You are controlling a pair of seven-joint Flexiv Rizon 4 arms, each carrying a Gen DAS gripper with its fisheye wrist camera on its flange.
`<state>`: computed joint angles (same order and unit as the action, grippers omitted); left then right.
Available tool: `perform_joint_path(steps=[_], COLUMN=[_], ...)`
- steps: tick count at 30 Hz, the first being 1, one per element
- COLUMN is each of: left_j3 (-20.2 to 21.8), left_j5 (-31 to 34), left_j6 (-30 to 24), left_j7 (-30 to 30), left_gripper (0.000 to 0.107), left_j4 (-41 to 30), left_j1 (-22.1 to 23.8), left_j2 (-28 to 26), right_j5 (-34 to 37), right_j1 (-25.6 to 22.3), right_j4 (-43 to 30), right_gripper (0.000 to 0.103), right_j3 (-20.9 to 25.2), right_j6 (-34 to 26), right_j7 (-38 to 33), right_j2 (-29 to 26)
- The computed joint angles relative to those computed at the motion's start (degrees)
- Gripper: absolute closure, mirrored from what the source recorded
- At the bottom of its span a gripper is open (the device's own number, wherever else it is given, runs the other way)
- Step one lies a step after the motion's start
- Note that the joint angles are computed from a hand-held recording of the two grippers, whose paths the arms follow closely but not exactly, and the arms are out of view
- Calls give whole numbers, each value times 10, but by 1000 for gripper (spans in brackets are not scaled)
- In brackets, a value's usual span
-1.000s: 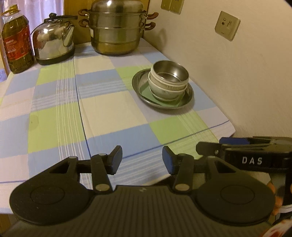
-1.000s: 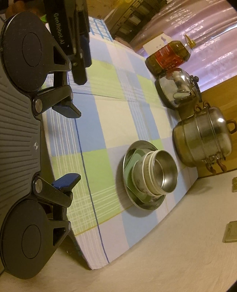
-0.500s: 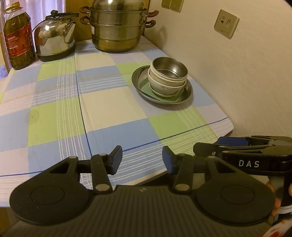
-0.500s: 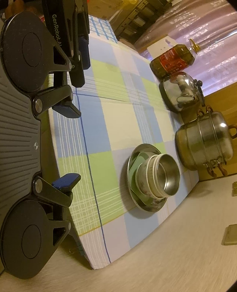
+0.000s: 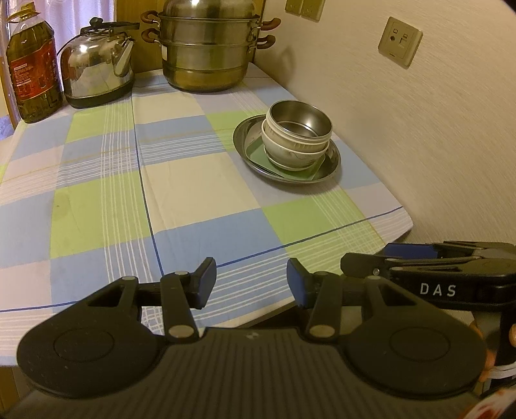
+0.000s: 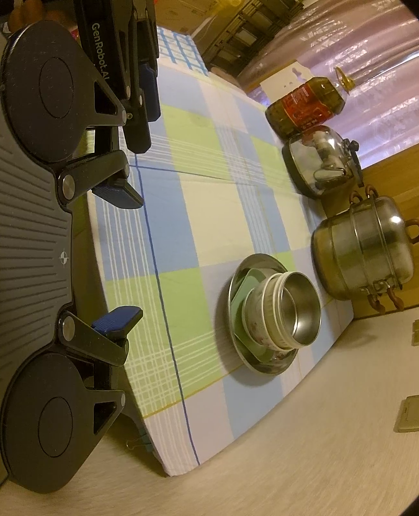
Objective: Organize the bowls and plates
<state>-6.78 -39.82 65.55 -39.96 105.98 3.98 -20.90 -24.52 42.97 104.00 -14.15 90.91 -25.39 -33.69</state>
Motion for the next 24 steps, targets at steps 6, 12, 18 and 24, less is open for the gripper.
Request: perform_joint_path(steps=[6,12,18,24], left_j3=[0,-1,-2,-2], left_j5=[0,-1,-3,0], left_j6=[0,0,0,-1], left_j7=[1,2,5,2], left_gripper=[62,62,62,62], left_j4=[0,0,-1,-4], left_j1=[0,1,1,-1], left_j2=[0,0,-1,-3], right_j5=[0,-1,0,-1], right_j1=[1,0,2,5], right_j4=[0,0,0,2], right_gripper=[36,36,36,36], right_j3=[0,0,-5,-8], right_j6=[-3,-2,-1,-2], right_j7=[1,1,4,8], right_j2=[0,0,0,1])
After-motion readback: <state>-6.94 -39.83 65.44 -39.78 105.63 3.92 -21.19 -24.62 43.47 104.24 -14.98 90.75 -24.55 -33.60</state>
